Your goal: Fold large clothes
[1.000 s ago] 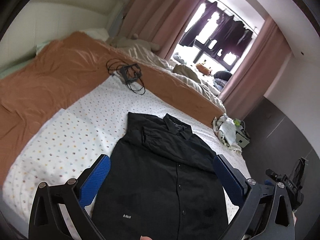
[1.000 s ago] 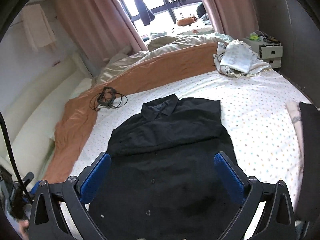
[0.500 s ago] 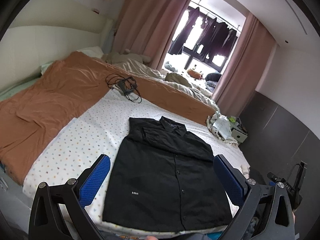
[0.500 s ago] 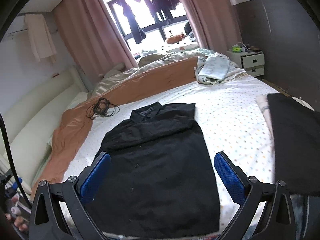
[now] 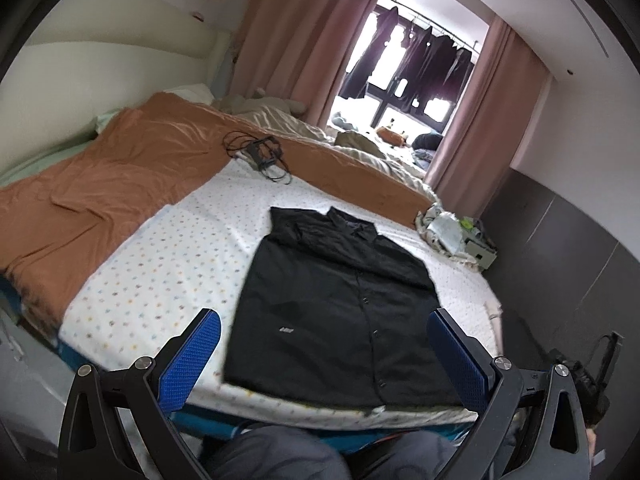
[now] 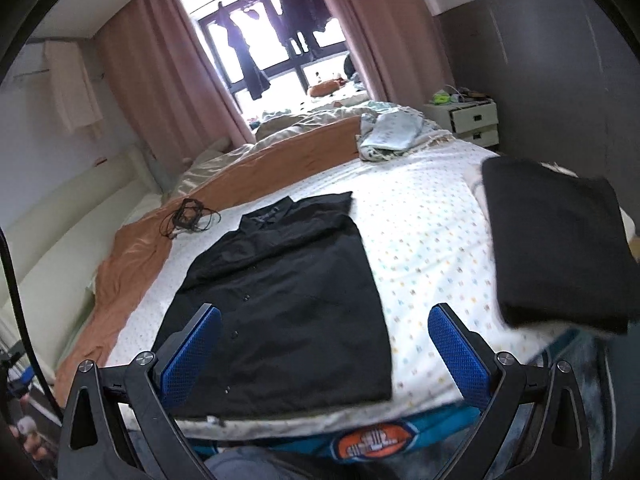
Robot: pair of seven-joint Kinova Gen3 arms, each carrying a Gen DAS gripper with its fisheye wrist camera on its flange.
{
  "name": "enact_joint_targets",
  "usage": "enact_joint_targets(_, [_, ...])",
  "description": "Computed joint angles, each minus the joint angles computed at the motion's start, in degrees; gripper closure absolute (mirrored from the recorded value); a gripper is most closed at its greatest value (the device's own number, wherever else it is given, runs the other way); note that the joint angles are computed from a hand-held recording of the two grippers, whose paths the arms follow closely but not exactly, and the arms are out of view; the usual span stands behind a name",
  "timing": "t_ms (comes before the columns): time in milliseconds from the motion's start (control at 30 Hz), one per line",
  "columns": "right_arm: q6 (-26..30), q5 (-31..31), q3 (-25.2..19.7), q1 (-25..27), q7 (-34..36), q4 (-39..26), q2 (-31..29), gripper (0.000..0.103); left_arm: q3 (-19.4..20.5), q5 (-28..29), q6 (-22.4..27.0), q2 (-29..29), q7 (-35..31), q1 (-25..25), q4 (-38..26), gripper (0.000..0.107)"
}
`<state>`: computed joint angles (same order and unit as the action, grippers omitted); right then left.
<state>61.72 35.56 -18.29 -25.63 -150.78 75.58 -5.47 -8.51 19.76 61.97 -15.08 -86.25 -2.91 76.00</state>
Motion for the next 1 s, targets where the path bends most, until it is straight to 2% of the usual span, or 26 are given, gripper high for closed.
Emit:
enact_joint_targets(167, [-4.11,0.36,-1.97,2.25,-5.01,8.96,-5.89,0.0,1.44,-3.58,0.67,-3.38,0.56,-0.43,2.77,0.005])
enact_joint_targets(367, [-3.94,-1.78,-5.25,6.59,-6.12,13.08,-10.74,0.0,2.04,-6.57,0.65,-6.04,2.17,-0.5,4.5,0.005])
enact_joint_targets(533, [-7.27,-7.38,-3.83,9.39,-6.35,17.46,-14.83,0.0,1.33,-7.09,-1.81,-7.92,2.12,0.8,7.59,0.005])
enact_joint_targets(700, [-6.67,-8.84,-6.48,14.15,-6.26,19.11,-15.58,0.0,3.4,-10.16,-3.76,-7.92,3.53,-0.39,9.79,0.005])
enact_joint_targets(800, [-7.07,-8.49,-8.49,17.07,-6.74,19.96,-15.38,0.0,1.66,-9.0,-5.18,-7.07,3.19,0.48,11.63,0.005])
enact_joint_targets(1000, [-11.26,-13.34,-4.19,15.18,-2.29,20.93,-12.52,0.0,-0.81,-6.32,-4.73,-2.95,2.43,-0.12,13.3,0.005])
